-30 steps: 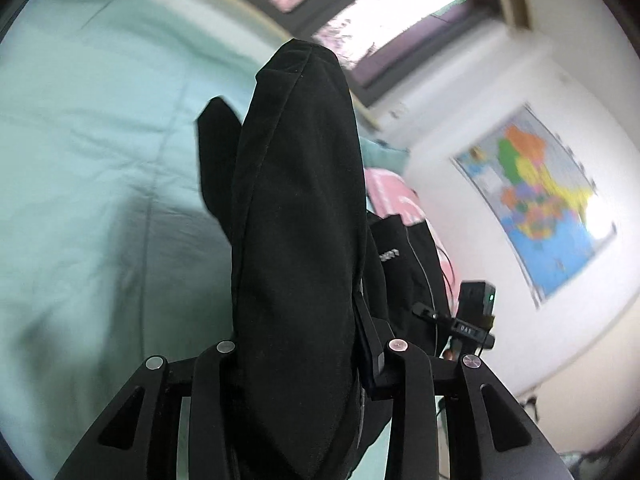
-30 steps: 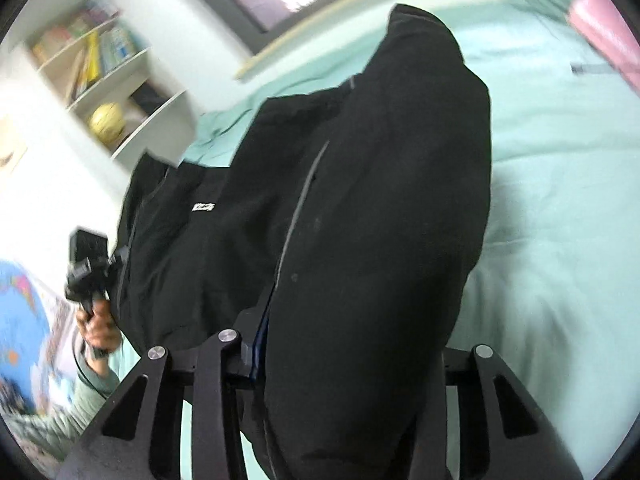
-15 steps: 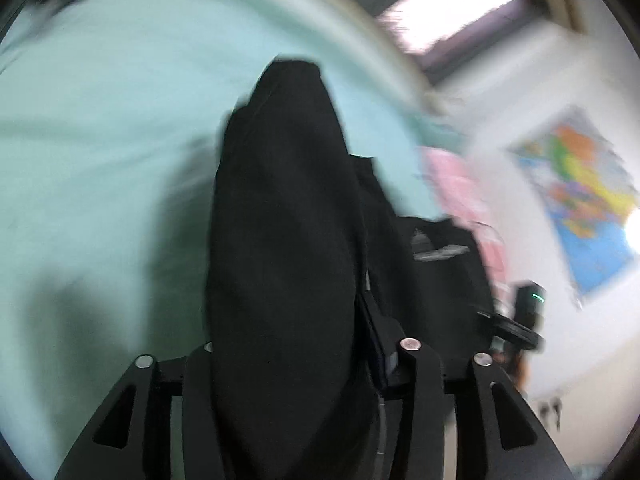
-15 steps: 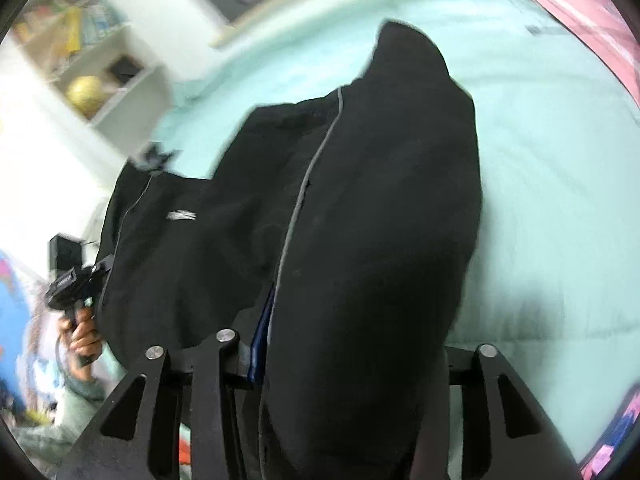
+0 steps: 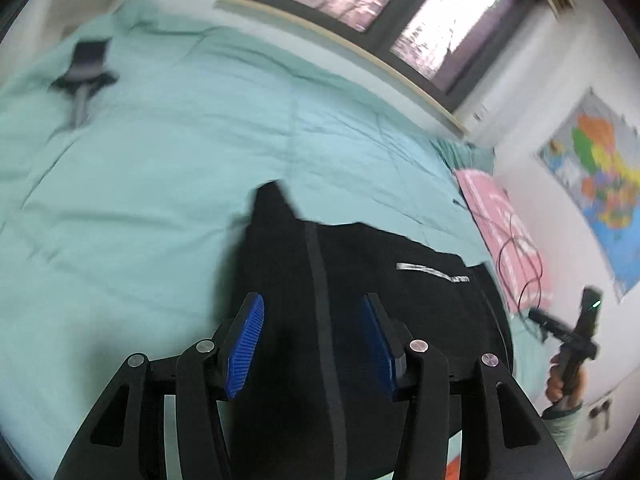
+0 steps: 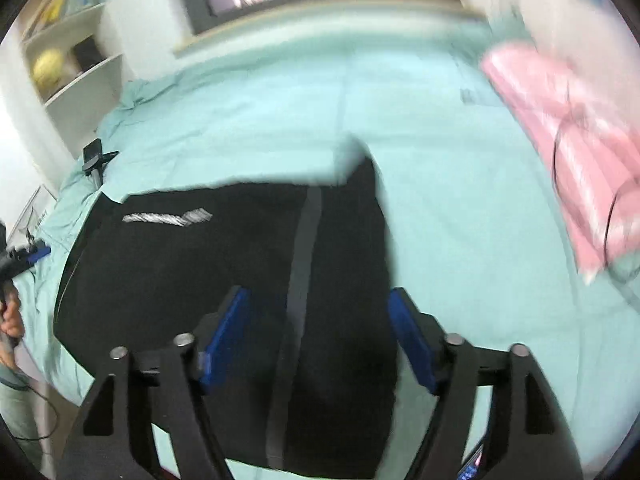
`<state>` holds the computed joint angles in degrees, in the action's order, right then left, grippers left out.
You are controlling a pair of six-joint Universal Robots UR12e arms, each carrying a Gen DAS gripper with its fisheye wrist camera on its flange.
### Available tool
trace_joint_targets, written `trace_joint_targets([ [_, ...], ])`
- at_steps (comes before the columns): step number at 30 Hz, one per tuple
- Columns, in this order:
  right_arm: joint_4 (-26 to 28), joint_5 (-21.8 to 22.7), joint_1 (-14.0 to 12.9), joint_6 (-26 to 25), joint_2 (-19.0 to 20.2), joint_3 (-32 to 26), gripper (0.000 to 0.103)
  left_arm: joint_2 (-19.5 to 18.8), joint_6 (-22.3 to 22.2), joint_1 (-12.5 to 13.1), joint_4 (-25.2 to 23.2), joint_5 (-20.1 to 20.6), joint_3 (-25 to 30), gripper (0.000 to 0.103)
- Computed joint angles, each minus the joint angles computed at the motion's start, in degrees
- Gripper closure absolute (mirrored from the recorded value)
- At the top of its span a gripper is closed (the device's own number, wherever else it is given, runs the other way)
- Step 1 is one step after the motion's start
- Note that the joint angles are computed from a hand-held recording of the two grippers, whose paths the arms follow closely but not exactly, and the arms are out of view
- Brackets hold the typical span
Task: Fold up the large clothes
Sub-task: 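Lay the folded jacket down and open both tools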
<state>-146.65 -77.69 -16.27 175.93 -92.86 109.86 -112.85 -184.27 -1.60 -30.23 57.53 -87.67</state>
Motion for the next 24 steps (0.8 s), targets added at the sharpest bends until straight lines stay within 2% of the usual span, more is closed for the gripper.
trace_joint_targets([
  [2,-0.6,2.74,2.05,-0.38,1.08,-1.23,0.019,-0.82,0.24,-2.03,-0.72,1.7,1.4,0.05],
  [4,2.83,3.87,4.5,-0.27,3.56,-3.55,0.019,-2.09,1.53,-3.64,-3.03,3.5,2.98,0.05],
  [5,5.27,2.14,6.17,-0.23,5.32,-5.1,0.019,-2.97,2.21,-4.58,-5.42,5.14,4.05,0.05],
  [7,9.43,-0.88,8.27,0.49,8.47,-7.43,0.019,-6.3,3.3,-6.34,-13.58,8.79,8.55,0.051],
  [8,12.29,-1.75,8.93,1.18,10.28,-8.63,0.013,-7.55,3.56,-6.77,-15.5,9.22,10.14,0.05],
  [9,12.75,-3.42,9.36,1.51,11.33,-8.85,0.01,-8.5,3.33,-6.58,-15.97,8.57,10.73,0.05],
  [10,11.13,-5.88,10.09,1.67,12.38,-8.72,0.001,-9.18,2.64,-6.26,-16.85,7.69,11.31,0.05],
  [11,9.7,-6.28,10.18,2.84,13.02,-8.49,0.0,-9.44,1.6,-5.8,-16.91,6.12,11.45,0.05],
  [13,9.17,-3.1,8.99,5.64,12.9,-7.99,0.0,-8.73,0.98,-5.53,-15.18,5.31,10.61,0.05],
  [16,7.13,-1.04,7.95,5.88,10.76,-6.28,0.009,-5.89,3.22,-6.63,-12.17,10.66,7.81,0.05],
  [17,7.39,-0.64,7.61,6.05,9.63,-5.71,0.009,-5.05,3.21,-6.99,-11.43,11.21,6.95,0.05],
  [20,6.33,0.17,6.81,5.11,6.13,-3.38,0.009,-1.58,4.11,-7.64,-7.49,8.74,2.62,0.05],
  [21,6.56,0.14,6.93,4.55,5.39,-3.04,0.009,-0.68,4.87,-8.03,-6.7,8.98,1.47,0.05],
  [24,11.14,-1.23,7.25,2.97,4.52,-3.11,0.009,-0.45,5.74,-9.43,-8.75,13.0,0.63,0.049],
])
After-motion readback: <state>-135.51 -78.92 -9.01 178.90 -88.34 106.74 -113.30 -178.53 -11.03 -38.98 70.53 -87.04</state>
